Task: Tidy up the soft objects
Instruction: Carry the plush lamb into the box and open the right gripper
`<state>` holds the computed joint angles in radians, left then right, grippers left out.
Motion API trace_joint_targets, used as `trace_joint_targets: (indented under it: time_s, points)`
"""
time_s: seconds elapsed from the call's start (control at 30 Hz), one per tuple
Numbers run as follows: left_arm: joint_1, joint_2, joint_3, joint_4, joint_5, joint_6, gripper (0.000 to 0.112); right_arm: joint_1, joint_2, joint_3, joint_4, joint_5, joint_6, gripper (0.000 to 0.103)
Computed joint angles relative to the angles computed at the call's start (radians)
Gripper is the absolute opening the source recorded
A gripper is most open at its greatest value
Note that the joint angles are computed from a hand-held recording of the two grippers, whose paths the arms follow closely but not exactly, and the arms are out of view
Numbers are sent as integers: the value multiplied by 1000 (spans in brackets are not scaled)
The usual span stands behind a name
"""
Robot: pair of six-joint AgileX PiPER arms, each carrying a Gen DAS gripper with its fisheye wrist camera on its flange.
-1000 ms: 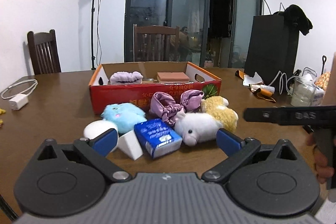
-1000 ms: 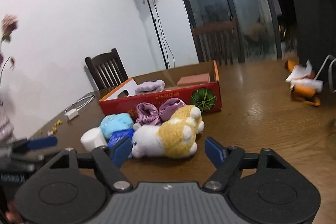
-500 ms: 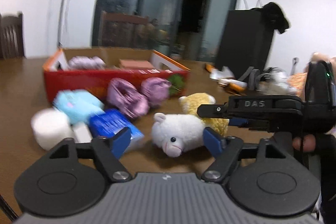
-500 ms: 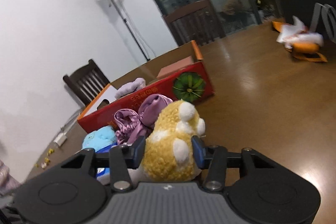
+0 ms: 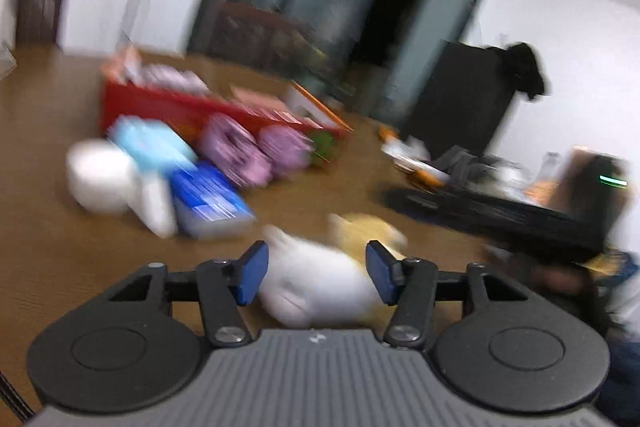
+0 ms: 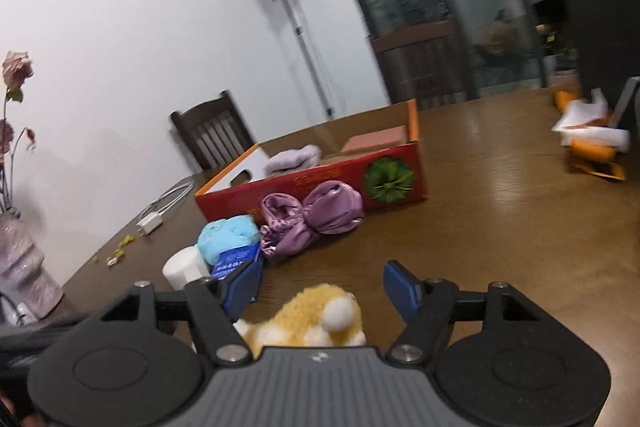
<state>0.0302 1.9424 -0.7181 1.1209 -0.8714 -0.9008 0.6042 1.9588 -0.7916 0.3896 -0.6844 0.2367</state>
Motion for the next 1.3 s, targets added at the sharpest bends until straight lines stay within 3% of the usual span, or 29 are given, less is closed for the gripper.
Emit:
trace_joint_targets:
  time_s: [0.07,0.17,0.27,0.4,0.53,0.6,0.77,0.83,0.87,0.9,1.03,1.2,1.3]
  points:
    - [-12,7,-5,68,-1,-73,55,-42,44,-77,-32,65,-10,60]
    - [-64,23,31,-95,18,26,55,-48,81,-143,14,160,-7,36]
    - [-49,54,10,-146,4,-17,53,-25,55,-47,-51,92,123,33]
    - [27,96,-75,-38,-19,-215,53,66,-23,92,-3,32,156,32]
    - [49,53,-32,-58,-42,-170,56,176,-90,172,177,-30,39,33]
    - [61,32,-10,-33,-69,-164,64,203,-120,219,216,-83,47,42]
    - [-7,41,-23,-49,-15,-148,66,177,-107,229,55,-83,211,56]
    - [-38,52,-45,-51,33,-163,65,192,-77,197,78,-56,195,59]
    - [-49,64,-55,-49,47,-169,58,199,-64,183,97,-41,189,60]
    - [-53,76,-70,-25,57,-188,49,204,-49,187,82,-56,223,60]
    - [-63,84,-86,-34,69,-173,46,158,-2,210,-91,-144,443,49]
    - [-50,46,-259,16,80,-245,46,86,-67,105,-99,-51,331,46]
    - [-48,104,-520,139,171,-416,45,-10,-54,-86,-198,60,270,46]
